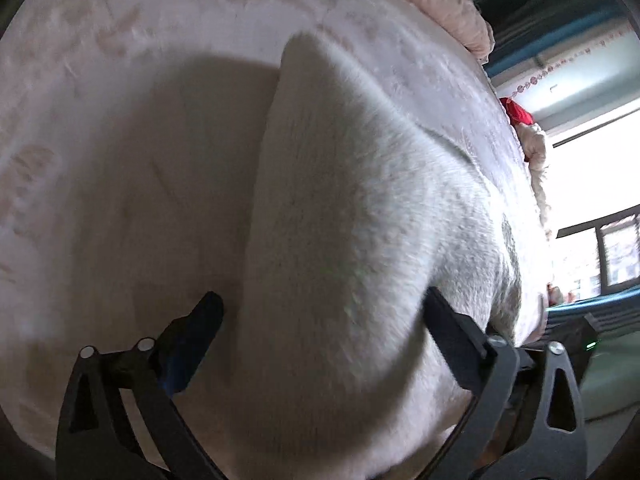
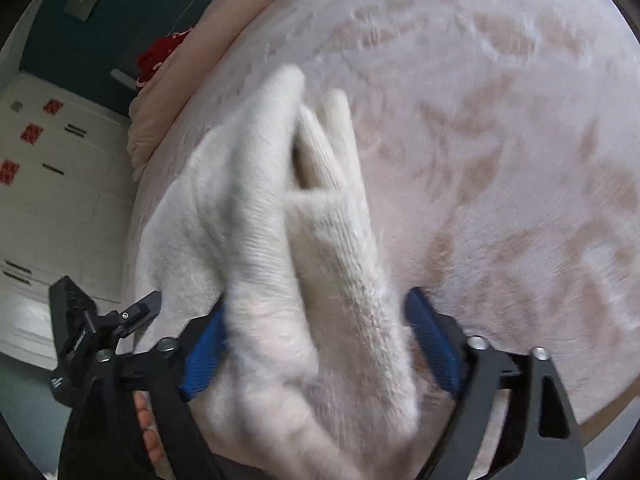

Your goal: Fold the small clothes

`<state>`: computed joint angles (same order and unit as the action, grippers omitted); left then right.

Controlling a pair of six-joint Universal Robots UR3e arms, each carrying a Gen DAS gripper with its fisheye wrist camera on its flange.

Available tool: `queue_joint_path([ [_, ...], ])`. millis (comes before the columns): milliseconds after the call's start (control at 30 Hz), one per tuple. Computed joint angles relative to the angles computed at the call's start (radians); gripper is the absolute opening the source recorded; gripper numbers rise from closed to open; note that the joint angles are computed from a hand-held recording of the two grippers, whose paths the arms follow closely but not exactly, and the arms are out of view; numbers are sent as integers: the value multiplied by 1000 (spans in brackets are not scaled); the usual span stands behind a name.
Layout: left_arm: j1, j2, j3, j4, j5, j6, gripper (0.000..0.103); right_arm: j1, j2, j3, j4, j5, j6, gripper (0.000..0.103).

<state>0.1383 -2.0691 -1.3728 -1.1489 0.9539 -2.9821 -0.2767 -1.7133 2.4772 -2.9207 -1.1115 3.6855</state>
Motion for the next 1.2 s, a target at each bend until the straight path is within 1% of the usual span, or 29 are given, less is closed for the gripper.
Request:
queue_joint_path([
  [33, 4, -25, 10, -8, -22, -11, 98, 11, 24, 13, -65, -10, 20, 95],
  [67, 6, -35, 13, 0, -33, -18, 98, 32, 51, 1, -95, -27, 38, 96],
  [100, 6, -39, 13, 3, -39, -17, 98, 48, 62, -13, -95, -47, 51, 96],
  [133, 3, -44, 29, -15, -46, -1, 98, 62, 71, -26, -92, -61, 62, 92],
  [167, 0, -50, 46, -40, -49, 22, 96, 71, 79, -39, -90, -63, 67, 73],
  [200, -3, -52, 62, -68, -56, 43, 83, 65, 87, -48, -94, -35, 63, 61],
  [233, -8, -52, 78, -84, -47, 45, 78, 57, 82, -57, -75, -13, 71, 56],
  [267, -14, -42, 83, -84, -33, 34, 73, 60, 71, -68, -52, -19, 88, 45],
  [333, -21, -9, 92, -98, -18, 41, 54, 71, 21, -84, -2, -41, 97, 38],
  [367, -25, 8, 97, -105, -12, 47, 51, 88, -7, -103, 36, -64, 102, 35],
  [400, -32, 34, 103, -110, 2, 53, 47, 128, -46, -145, 91, -111, 113, 35],
  [433, -38, 61, 105, -113, 12, 61, 45, 145, -75, -167, 128, -130, 115, 34],
  [533, -48, 152, 118, -132, 26, 94, 44, 255, -157, -288, 268, -250, 149, 34],
  [633, -16, 241, 153, -231, -28, 154, 44, 349, -258, -391, 398, -371, 181, 34],
  [667, -5, 264, 165, -254, -44, 174, 44, 376, -282, -410, 416, -402, 191, 34],
  [733, 15, 331, 181, -294, -76, 215, 44, 465, -305, -495, 465, -504, 215, 34],
  [833, 61, 437, 240, -376, -120, 284, 44, 574, -291, -626, 506, -629, 240, 34],
  [900, 96, 476, 302, -440, -152, 326, 44, 681, -249, -730, 524, -749, 253, 34],
  [933, 117, 493, 341, -475, -174, 349, 44, 748, -220, -791, 535, -826, 255, 34],
  [1033, 188, 527, 452, -586, -244, 421, 44, 890, -130, -947, 550, -983, 254, 34],
  [1100, 269, 562, 528, -704, -316, 503, 44, 993, -68, -1044, 559, -1095, 246, 34],
  [1133, 321, 566, 599, -803, -363, 562, 44, 1051, -25, -1118, 570, -1160, 230, 34],
  [1167, 344, 561, 649, -853, -387, 583, 44, 1082, -6, -1155, 577, -1193, 221, 34],
  [1200, 381, 554, 715, -934, -419, 625, 44, 1124, 32, -1220, 583, -1238, 200, 34],
])
